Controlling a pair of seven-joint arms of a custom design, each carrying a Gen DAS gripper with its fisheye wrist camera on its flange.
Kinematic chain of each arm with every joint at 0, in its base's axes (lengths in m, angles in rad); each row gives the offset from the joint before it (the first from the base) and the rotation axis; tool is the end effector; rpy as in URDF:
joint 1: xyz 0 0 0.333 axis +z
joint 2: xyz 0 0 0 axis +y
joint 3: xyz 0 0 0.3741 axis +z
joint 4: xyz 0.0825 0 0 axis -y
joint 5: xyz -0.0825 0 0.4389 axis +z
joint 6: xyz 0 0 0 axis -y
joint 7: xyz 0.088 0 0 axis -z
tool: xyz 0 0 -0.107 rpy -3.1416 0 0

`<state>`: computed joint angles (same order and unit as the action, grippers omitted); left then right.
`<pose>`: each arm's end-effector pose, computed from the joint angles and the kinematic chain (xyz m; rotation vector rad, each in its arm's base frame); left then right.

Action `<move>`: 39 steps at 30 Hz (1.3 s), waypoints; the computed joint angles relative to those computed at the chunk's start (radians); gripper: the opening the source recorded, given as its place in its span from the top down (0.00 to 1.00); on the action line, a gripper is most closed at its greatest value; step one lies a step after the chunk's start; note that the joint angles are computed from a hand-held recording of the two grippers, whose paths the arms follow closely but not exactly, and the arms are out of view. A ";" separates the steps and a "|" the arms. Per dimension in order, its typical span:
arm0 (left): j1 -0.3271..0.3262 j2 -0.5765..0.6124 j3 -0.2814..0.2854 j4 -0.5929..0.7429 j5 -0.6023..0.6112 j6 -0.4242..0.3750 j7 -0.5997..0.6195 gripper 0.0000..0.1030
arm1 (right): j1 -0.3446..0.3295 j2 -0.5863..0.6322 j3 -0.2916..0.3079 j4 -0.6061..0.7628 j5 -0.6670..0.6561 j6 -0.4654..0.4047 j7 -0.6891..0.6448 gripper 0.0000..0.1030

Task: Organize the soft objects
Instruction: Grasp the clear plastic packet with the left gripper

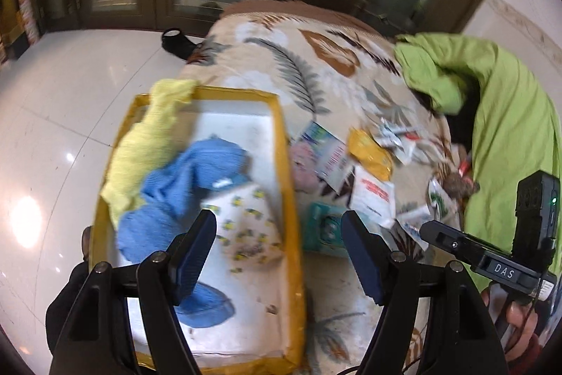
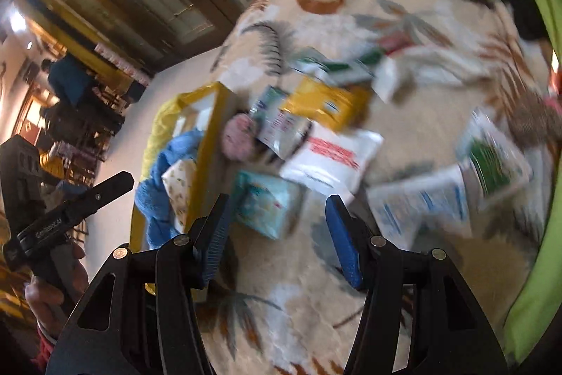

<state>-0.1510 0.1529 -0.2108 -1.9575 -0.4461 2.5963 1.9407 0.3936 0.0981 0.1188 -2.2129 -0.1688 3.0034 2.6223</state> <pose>0.6447 -0.2281 0.4822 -1.6218 2.4320 -0.8759 0.5471 0.3199 0.4358 -1.3682 2.0308 -0.0914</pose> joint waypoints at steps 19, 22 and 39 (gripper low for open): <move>-0.087 0.194 -0.032 0.224 0.276 -0.319 0.626 0.29 | -0.030 -0.111 -0.013 -0.172 0.020 0.122 0.095 0.46; -0.102 0.223 -0.027 0.250 0.327 -0.345 0.669 0.29 | -0.031 -0.107 -0.012 -0.170 0.055 0.115 0.066 0.46; -0.130 0.336 -0.015 0.348 0.367 -0.378 0.751 0.27 | -0.040 -0.116 -0.020 -0.210 0.206 0.128 0.002 0.46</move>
<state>-0.2811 0.4892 -0.2258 -1.6090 -0.0788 2.2185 2.6912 0.3540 -0.0184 0.0992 -2.4231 0.0371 3.1313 2.6248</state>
